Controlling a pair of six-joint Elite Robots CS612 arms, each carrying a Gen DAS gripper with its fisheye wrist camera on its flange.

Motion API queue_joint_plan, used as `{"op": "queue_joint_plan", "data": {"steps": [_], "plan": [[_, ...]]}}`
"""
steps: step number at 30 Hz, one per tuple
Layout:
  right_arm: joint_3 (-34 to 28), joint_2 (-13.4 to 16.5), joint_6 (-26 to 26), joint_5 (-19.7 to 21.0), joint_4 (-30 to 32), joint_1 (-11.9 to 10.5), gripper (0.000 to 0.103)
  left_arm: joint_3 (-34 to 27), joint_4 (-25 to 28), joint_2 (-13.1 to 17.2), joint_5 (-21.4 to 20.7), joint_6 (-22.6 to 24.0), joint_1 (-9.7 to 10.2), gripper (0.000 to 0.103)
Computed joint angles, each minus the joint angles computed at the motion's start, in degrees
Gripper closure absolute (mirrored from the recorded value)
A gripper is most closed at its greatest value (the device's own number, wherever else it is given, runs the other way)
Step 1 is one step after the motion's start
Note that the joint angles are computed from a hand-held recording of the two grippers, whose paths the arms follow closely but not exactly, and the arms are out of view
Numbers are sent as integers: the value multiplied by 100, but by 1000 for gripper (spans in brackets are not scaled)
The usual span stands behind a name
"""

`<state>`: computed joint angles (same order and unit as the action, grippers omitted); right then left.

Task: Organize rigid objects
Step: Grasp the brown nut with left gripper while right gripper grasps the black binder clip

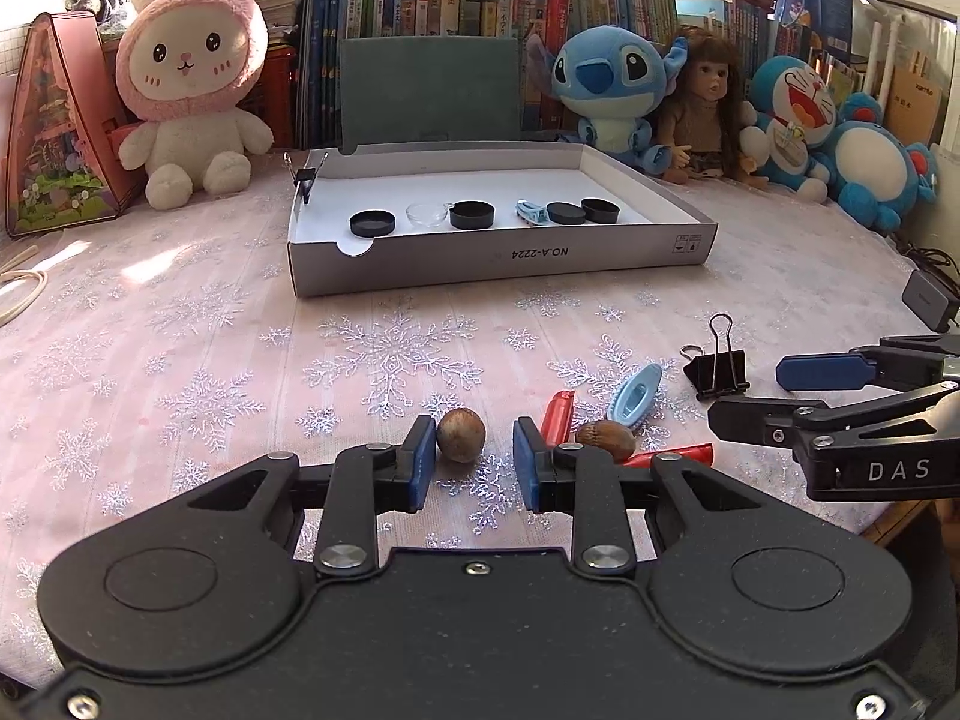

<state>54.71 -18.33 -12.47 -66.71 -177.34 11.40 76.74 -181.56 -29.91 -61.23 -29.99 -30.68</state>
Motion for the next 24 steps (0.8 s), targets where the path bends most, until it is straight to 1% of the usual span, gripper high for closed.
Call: {"op": "queue_joint_plan", "data": {"steps": [6,11,13,14,15,18,24], "plan": [[-104,92,273,-263,-186,97,25,-28,3,18,-15,-10,12,80],[-214,178,395,-552,-340,158,28,-44,7,35,47,-9,5,85],[-269,206,401,-642,-345,177,33,-57,29,38,64,-26,6,86],[-293,215,398,-673,-330,184,39,-64,40,38,65,-25,7,86],[-310,221,402,-691,-324,188,47,-65,28,42,72,-27,7,86],[-345,232,450,-708,-299,193,62,-76,25,48,75,-48,10,86],[-351,220,602,-631,-280,174,63,-114,-5,39,41,-57,40,86]]}}
